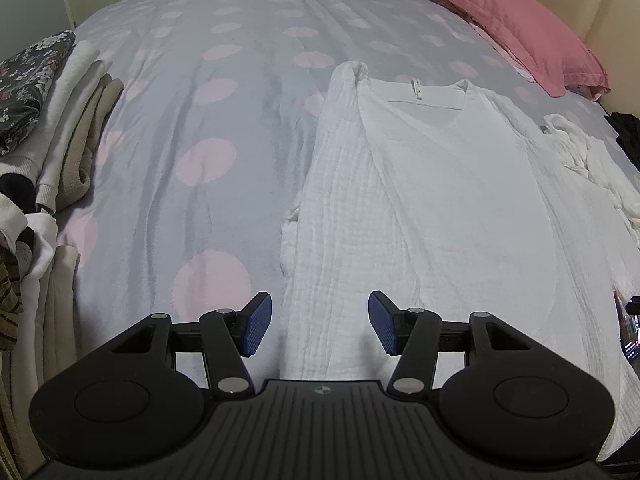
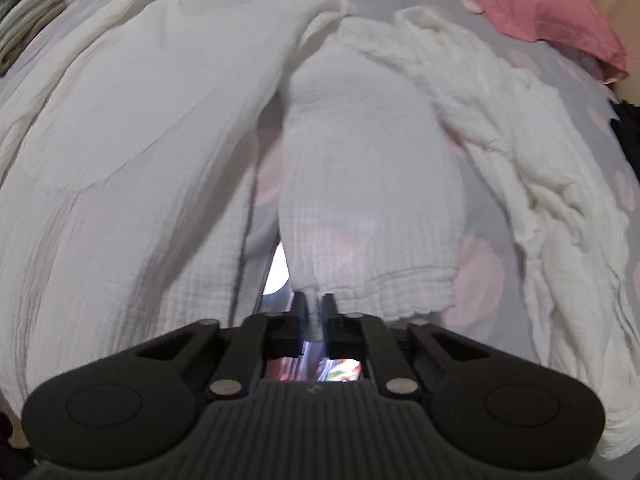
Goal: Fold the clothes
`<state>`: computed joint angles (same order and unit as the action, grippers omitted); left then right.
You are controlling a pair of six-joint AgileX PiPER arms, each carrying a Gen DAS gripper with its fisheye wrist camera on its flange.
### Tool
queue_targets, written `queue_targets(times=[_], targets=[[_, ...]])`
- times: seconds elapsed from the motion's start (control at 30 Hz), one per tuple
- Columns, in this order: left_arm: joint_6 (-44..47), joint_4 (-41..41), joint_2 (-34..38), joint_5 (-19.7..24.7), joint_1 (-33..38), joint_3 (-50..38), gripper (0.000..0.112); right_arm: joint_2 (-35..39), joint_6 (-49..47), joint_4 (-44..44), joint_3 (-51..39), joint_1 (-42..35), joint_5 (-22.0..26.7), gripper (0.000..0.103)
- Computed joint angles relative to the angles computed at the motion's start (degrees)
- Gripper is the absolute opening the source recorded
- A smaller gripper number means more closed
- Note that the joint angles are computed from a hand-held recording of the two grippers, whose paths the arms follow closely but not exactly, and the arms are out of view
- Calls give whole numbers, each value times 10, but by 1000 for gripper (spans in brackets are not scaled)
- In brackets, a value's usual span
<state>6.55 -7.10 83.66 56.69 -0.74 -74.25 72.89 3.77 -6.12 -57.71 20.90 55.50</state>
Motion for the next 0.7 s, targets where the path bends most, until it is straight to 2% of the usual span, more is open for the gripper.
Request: queue_targets(times=[0.1,0.17,0.37,0.7], targets=[[-1,-2,0,3,0,-3,52,-13,38,-27,-15,-6,-8,5],[0,-5,1,4,3,-5,52,-21,52,-18,-39,-37,-11,4],[-8,-17,11,6,16,-15,52,12,32,28,-199,-152,21,4],[-23,-6,26,7,18,-22,52,201,16,-24,-523,-259,102,4]])
